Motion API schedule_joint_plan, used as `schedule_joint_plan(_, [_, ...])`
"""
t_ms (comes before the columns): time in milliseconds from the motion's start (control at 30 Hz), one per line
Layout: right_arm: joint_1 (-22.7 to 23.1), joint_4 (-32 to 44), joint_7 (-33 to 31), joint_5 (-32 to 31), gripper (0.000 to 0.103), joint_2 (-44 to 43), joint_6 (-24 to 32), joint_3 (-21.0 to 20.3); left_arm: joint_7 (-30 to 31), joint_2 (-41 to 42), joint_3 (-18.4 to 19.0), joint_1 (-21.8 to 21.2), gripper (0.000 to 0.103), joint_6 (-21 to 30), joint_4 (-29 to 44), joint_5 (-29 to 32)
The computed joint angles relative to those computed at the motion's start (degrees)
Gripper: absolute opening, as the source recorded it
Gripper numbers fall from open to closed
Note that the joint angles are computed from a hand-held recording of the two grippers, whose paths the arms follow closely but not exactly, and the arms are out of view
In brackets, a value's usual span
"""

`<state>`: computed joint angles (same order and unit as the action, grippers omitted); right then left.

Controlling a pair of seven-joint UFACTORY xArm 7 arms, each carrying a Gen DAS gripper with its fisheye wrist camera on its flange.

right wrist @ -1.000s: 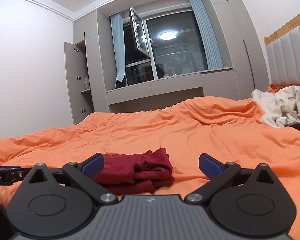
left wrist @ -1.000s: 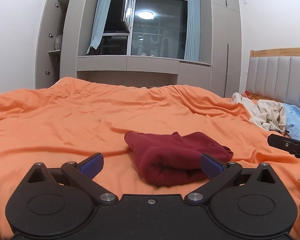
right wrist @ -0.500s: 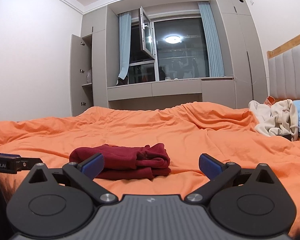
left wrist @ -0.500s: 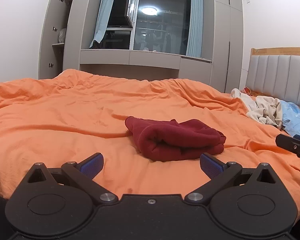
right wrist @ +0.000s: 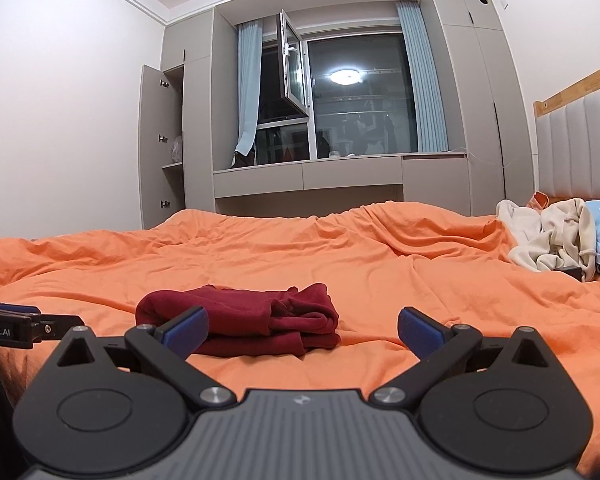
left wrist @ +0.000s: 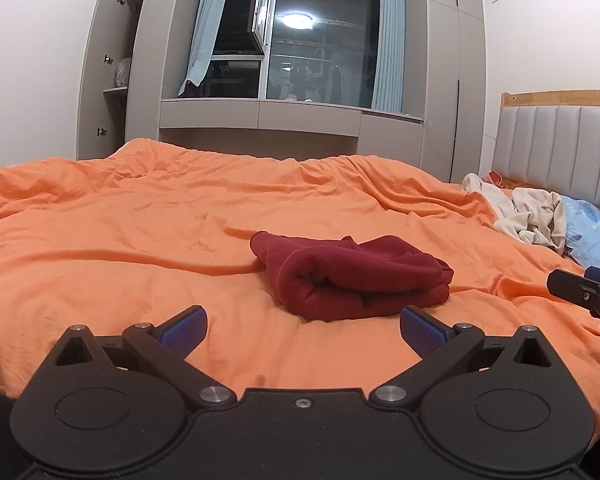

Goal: Fold small clothes

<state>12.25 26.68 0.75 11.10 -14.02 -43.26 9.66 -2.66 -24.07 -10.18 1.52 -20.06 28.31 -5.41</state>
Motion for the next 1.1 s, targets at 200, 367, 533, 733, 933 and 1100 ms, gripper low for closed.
schedule_joint_plan(200, [-0.02,0.00,0.02,-0.04,0.103,-0.01,-0.02,0.01,0.15,-0.01,-0.37,0.27,0.102,0.09,0.06,-0.29])
schedule_joint_plan(367, [-0.03,0.01,-0.06,0.06,0.103,-0.05,0.03,0.08,0.25,0.00,-0.65,0.49,0.102,0.15,0.14,-0.47])
schedule_joint_plan(533, [-0.06,0.12,-0.06,-0.05,0.103,0.05,0.07,0.01,0.31,-0.13,-0.82,0.66,0.102,0.18,0.04,-0.58])
schedule_joint_plan(733, [-0.05,0.11,-0.07,-0.05,0.103,0.02,0.11,0.01,0.43,-0.22,-1.40,1.21,0.102,0.43,0.09,-0.85])
schedule_joint_plan(933, [-0.07,0.13,-0.15,0.02,0.103,-0.03,0.21,0.06,0.46,-0.33,-1.59,1.41,0.102,0.52,0.04,-0.92])
schedule_joint_plan(1100, [-0.06,0.14,-0.23,0.11,0.103,-0.05,0.24,0.11,0.49,-0.35,-1.89,1.69,0.102,0.66,0.13,-0.99])
